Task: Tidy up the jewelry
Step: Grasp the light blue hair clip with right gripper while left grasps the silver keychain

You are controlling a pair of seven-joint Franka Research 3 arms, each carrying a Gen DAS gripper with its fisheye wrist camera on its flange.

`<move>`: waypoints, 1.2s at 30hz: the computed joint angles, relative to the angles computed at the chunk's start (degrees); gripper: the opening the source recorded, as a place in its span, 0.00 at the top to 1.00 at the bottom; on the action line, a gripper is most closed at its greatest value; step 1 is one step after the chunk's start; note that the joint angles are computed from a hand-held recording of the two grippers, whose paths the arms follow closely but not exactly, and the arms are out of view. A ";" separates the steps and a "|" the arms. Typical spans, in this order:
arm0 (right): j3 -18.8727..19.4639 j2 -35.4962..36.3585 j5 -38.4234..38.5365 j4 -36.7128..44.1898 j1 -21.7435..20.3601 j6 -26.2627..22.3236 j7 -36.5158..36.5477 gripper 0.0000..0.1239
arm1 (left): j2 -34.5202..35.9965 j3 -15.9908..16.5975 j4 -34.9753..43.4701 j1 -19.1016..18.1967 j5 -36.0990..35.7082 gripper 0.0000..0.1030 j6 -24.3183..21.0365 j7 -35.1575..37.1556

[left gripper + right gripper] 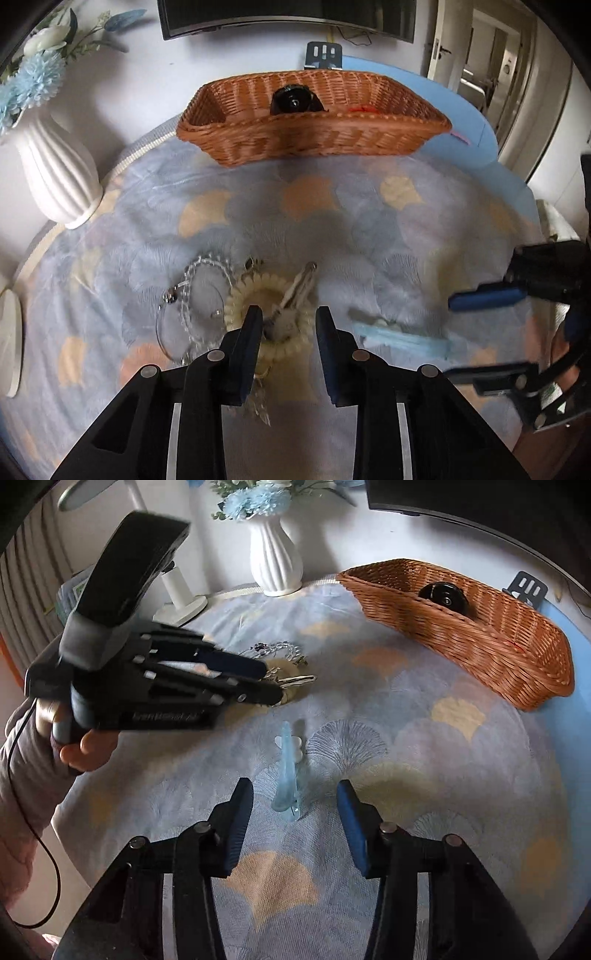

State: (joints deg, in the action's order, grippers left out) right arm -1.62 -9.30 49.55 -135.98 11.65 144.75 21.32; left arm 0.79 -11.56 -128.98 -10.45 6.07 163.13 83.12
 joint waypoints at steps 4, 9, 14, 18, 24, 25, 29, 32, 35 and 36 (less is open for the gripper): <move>0.31 0.93 -1.29 0.87 -0.08 -1.04 1.03 0.65 | 1.21 -0.18 0.95 0.10 -1.42 0.71 -0.40 1.51; 1.08 1.03 -2.32 0.13 0.53 2.08 1.29 0.72 | 1.61 -0.65 0.40 0.40 -4.46 0.71 0.55 3.80; 1.31 0.65 -3.30 -0.80 1.18 4.71 1.71 0.84 | 1.18 -0.75 -0.57 0.41 -6.16 0.71 1.97 4.34; 1.08 0.43 -3.26 -1.07 1.43 4.90 1.87 0.87 | 0.17 -1.02 -1.94 0.28 -10.42 0.72 3.50 6.89; 0.46 -0.17 -2.42 -1.41 1.35 4.53 1.84 0.87 | -2.71 -0.37 -3.72 -1.60 -22.09 0.81 5.32 15.53; 0.24 -0.35 -2.09 -1.36 1.24 4.13 1.86 0.87 | -3.21 -0.05 -3.91 -2.17 -24.40 0.81 5.63 17.17; -0.12 -0.55 -1.37 -1.06 0.83 4.01 1.84 0.87 | -4.37 0.64 -4.21 -3.42 -24.27 0.81 6.61 17.16; -0.45 -0.75 -1.19 -1.03 0.41 3.68 1.89 0.87 | -4.20 1.02 -3.80 -3.34 -21.24 0.81 5.96 14.25; -0.88 -1.07 -0.39 -1.04 0.04 3.22 1.81 0.87 | -4.43 2.10 -3.71 -4.44 -28.07 0.81 5.71 18.65; -1.12 -1.08 0.02 -0.76 -0.13 2.73 1.79 0.87 | -4.63 2.33 -3.67 -4.69 -29.85 0.81 5.63 19.79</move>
State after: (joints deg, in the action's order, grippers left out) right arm -2.73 -10.38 49.56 -136.73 11.52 147.48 23.11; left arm -3.85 -9.23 -132.64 -15.14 -23.78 168.76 102.91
